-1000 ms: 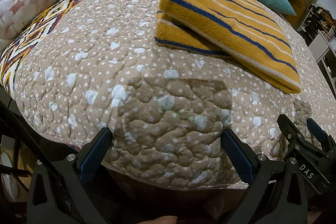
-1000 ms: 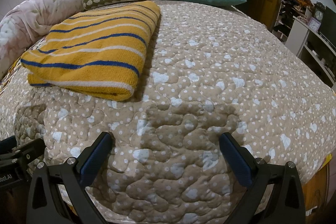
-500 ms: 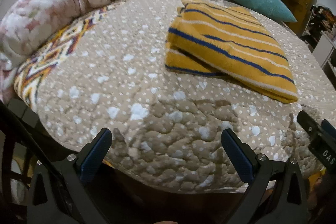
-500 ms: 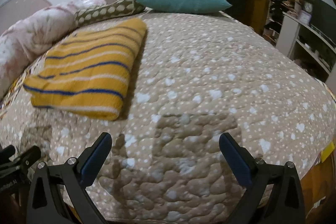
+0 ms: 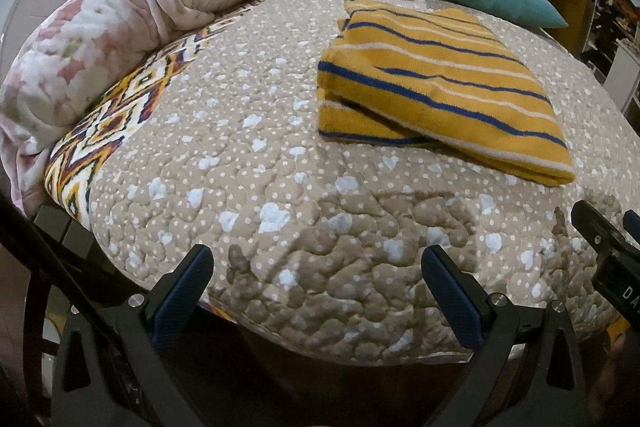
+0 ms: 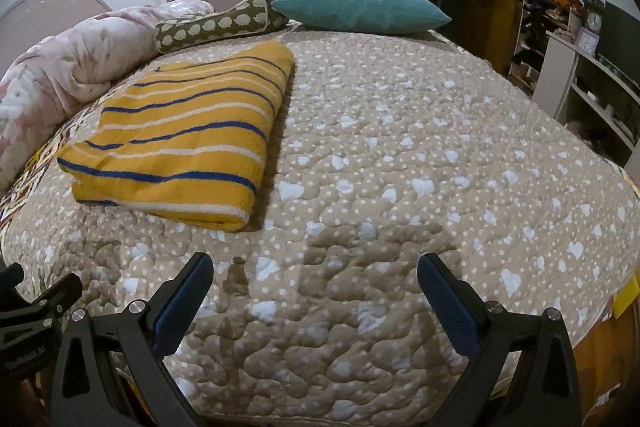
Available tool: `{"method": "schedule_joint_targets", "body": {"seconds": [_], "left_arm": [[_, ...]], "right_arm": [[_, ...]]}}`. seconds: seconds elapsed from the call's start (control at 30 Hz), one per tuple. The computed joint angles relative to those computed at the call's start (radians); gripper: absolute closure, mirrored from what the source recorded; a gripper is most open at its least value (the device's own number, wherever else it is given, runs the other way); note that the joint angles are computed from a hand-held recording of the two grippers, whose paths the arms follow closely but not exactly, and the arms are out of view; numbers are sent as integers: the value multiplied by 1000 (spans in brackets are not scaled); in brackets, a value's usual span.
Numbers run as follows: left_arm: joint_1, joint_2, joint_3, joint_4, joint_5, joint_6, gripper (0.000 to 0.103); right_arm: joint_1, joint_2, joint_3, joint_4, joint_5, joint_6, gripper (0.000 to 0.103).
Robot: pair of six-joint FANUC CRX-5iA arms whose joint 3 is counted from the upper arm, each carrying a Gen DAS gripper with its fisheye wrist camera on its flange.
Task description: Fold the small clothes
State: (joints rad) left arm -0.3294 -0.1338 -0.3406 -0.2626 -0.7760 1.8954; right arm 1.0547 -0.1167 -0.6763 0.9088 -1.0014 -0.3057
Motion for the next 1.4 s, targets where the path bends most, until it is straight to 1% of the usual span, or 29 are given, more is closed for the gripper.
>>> {"method": "schedule_joint_targets", "body": {"seconds": [0.3,0.63,0.87,1.0,1.2,1.3,1.4], "left_arm": [[13,20,0,37,-11,-30,0],[26,18,-13,68,2,-57,0],[41,11,-29,105,28,-91,0],[59,26,-18,129,39,-122,0],[72,62,31,117,60,-129,0],[89,89,56,154,76,-168,0],[94,114,83,159,82,-182,1]], "right_arm": [[-4,6,0,-6,14,14,0],[-5,20,11,-13,12,18,0],[7,17,-2,49,0,-6,0],[2,18,-1,80,-7,0,0],[-52,26,31,90,39,67,0],[-86,40,59,77,73,99,0],[-117,53,83,54,118,136,0]]}}
